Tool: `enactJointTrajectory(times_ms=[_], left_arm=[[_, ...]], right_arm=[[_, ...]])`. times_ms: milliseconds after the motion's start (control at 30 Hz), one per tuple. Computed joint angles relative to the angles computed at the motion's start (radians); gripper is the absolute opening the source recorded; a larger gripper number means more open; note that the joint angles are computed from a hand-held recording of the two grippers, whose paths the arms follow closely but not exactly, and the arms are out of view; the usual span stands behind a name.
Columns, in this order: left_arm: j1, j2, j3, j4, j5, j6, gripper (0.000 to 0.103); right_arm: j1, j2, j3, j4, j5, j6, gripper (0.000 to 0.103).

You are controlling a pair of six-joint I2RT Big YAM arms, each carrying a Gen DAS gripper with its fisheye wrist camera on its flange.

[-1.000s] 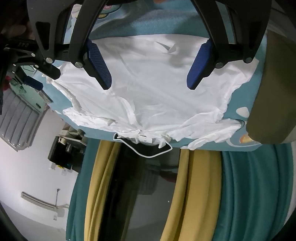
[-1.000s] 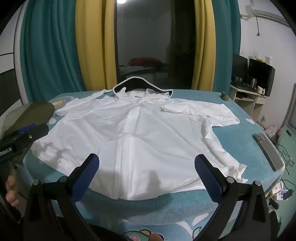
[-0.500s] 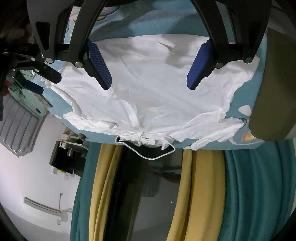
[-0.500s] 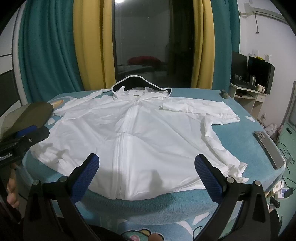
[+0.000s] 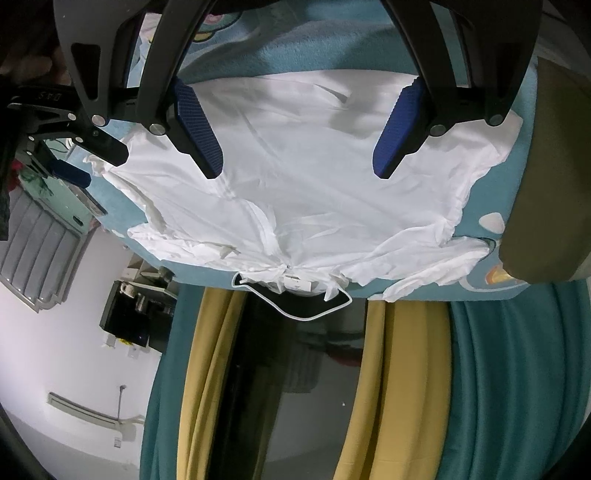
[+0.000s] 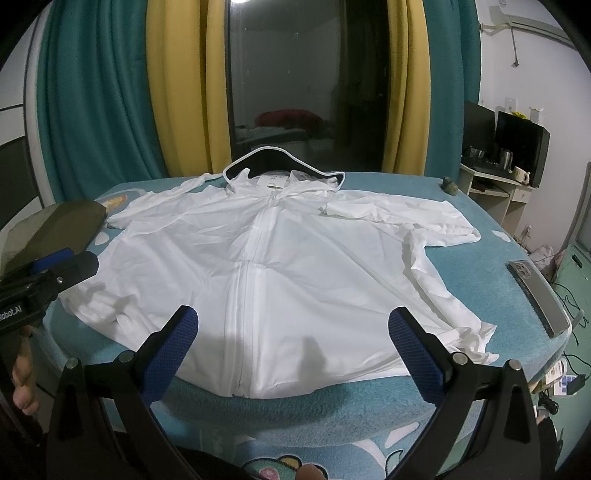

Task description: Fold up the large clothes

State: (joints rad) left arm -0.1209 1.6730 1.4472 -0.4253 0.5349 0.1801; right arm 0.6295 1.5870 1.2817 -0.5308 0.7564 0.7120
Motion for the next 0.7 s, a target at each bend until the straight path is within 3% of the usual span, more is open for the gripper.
enactJointTrajectory(times_ms=[700], left_arm=[[0.001,-0.004,-0.007,-0.004,-0.005,0.002,0.086]], right_arm=[[-0.006,0.016,0.015,-0.012,-0.018,0.001,0.102]])
